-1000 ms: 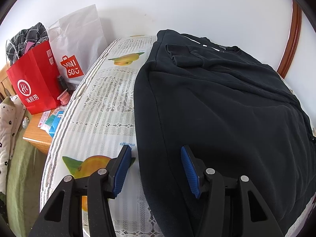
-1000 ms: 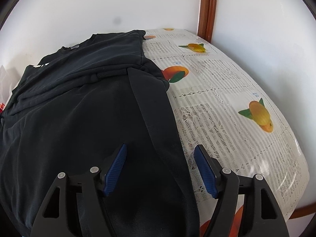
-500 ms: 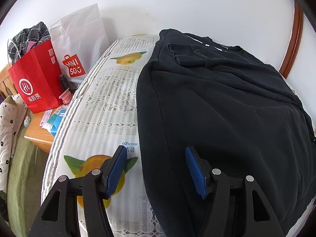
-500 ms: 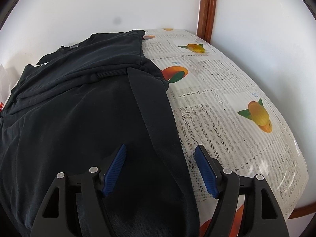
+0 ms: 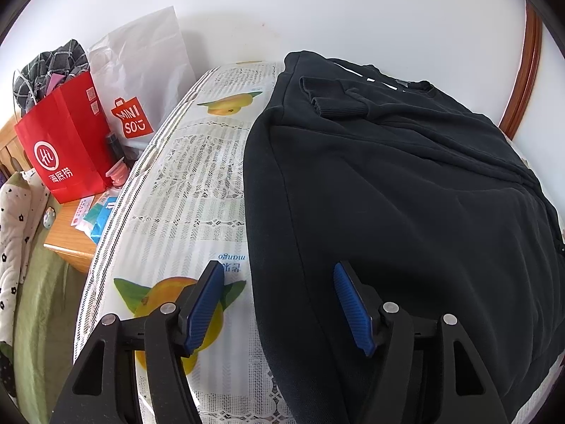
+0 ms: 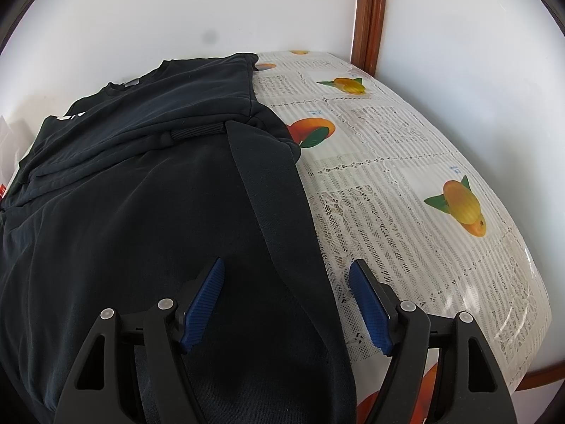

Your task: Fold small clothes

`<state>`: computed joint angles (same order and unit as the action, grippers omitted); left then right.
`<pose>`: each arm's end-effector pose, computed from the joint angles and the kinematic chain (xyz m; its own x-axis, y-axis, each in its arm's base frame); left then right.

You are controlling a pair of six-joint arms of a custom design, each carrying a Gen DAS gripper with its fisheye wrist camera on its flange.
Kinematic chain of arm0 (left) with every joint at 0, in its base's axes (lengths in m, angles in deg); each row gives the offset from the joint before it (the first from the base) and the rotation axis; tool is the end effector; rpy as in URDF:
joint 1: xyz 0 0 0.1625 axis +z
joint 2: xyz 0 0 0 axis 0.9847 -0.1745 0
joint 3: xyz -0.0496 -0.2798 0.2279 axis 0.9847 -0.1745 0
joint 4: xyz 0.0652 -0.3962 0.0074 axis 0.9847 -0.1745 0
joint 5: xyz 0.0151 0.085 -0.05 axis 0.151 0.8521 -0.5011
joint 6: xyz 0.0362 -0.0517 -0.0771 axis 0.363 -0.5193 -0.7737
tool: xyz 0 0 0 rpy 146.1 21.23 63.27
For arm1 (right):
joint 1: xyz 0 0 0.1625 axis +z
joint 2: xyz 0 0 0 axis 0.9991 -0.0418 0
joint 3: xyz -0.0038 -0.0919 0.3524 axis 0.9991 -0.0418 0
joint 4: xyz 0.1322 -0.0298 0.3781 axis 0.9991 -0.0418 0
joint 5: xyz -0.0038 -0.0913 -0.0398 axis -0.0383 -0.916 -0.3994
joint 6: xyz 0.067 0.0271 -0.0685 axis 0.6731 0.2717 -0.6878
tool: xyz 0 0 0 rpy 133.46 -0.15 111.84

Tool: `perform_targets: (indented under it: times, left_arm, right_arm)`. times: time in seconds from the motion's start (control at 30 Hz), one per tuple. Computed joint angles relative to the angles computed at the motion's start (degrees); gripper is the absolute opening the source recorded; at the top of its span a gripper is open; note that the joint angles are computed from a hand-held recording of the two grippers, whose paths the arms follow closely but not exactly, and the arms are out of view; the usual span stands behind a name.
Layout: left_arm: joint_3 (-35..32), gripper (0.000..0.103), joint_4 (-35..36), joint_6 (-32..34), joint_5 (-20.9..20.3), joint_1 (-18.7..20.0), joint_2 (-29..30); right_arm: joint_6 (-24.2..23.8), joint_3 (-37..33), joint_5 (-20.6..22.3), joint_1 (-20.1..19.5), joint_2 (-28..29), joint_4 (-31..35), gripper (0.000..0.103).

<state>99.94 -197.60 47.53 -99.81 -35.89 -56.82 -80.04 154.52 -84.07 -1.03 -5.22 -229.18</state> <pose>-0.1034 -0.3972 0.2205 -0.7190 0.0527 -0.6930 0.4546 0.7899 -0.4116 0.0450 -0.3512 0.2267 -0.6565 0.3400 0.6734 -0.2456 0.7477 -0.6169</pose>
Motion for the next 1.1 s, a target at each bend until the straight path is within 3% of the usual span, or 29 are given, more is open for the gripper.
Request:
perform_targets:
  times: [1.1]
  left_arm:
    - [-0.21,0.067,-0.04,0.24,-0.21,0.16,0.07]
  right_arm:
    - [-0.03,0.14,0.27,-0.21,-0.06,-0.21,0.073]
